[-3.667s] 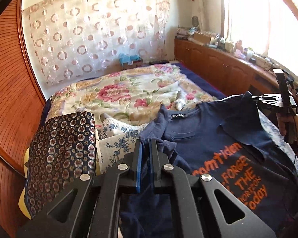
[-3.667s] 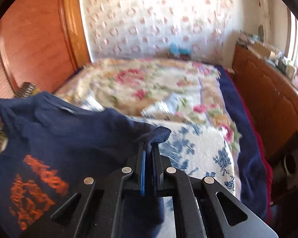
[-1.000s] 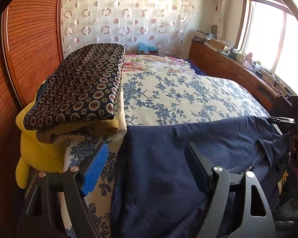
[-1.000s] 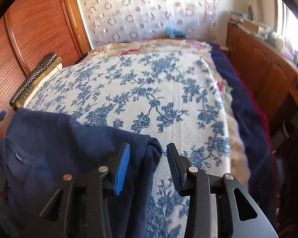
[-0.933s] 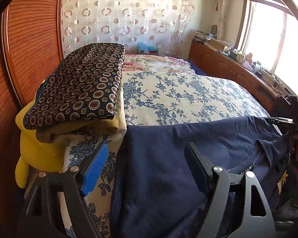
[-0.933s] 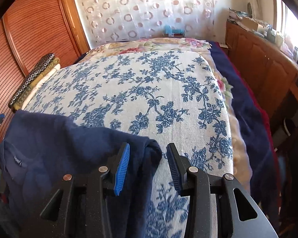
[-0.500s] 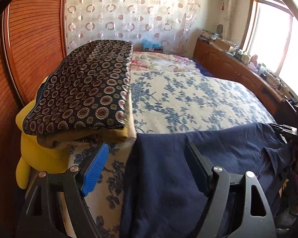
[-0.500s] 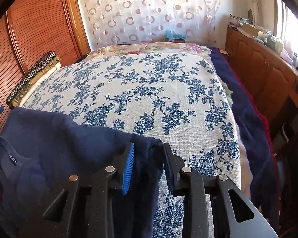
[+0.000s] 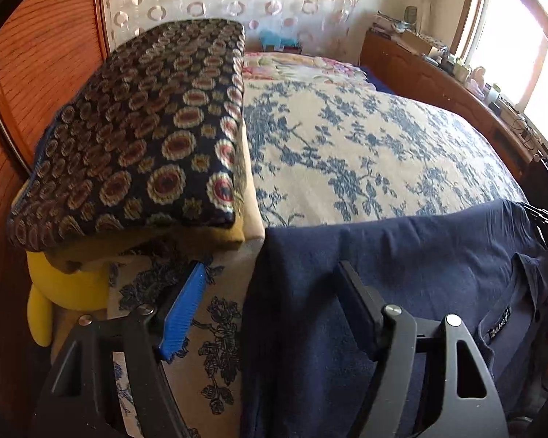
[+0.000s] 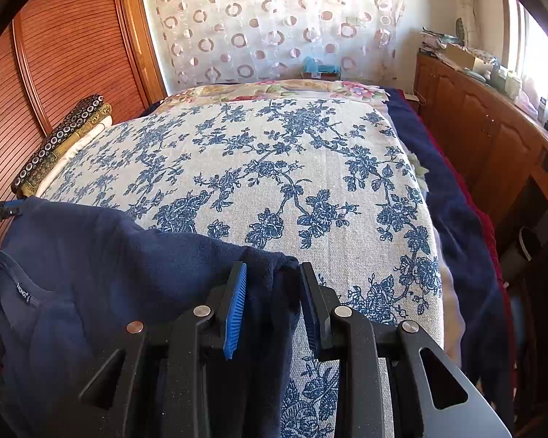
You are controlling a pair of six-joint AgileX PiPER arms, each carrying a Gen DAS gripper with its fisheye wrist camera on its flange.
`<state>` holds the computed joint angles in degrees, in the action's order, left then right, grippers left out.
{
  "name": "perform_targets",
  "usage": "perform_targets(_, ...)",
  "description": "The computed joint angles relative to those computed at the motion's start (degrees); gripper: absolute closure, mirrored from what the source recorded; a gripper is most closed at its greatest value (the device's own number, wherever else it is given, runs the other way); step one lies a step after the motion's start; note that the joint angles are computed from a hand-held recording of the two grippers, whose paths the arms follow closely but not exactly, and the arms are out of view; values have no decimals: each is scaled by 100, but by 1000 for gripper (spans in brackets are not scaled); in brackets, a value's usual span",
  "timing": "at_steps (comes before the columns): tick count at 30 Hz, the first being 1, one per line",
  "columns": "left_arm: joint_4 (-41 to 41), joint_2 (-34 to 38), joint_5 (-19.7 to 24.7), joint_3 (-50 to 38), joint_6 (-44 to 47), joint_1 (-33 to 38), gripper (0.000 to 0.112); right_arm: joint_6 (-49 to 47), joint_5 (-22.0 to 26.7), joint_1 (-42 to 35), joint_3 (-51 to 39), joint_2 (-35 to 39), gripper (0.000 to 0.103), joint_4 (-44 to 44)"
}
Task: Fold small clothes
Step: 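Grasp the navy shirt's edge with the left gripper while the right gripper grasps it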
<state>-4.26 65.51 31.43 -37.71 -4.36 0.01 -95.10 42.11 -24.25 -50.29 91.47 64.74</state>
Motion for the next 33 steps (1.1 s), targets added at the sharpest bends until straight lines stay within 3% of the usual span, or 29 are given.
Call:
perform_targets(6,-345,18,-121,133,347,85,40,1,16,-11,-51,48,74,-11)
perform_targets(11,-913,-25,-219,214,753,2,67,20,76,-31,-96,94,73,-16)
perform_targets(16,-478,73,-356,137,134,-484,90,68,253,-78,-172,162,68,-67)
perform_targets(20,68,167,-422,35,-497,-803,98,131,184,30,-168,117,62,-180)
perform_targets(24,-344,40,-422,31,-10,-625,101,16,-348,312,75,-120,62,-209)
perform_targets(29,-780,-329,-321,77,406,-500,103,45,-315,359,116,-220,90,-361)
perform_targets(33,-441,-791,-215,43,87,-648,104,-375,-82,142,333,-550,92,2)
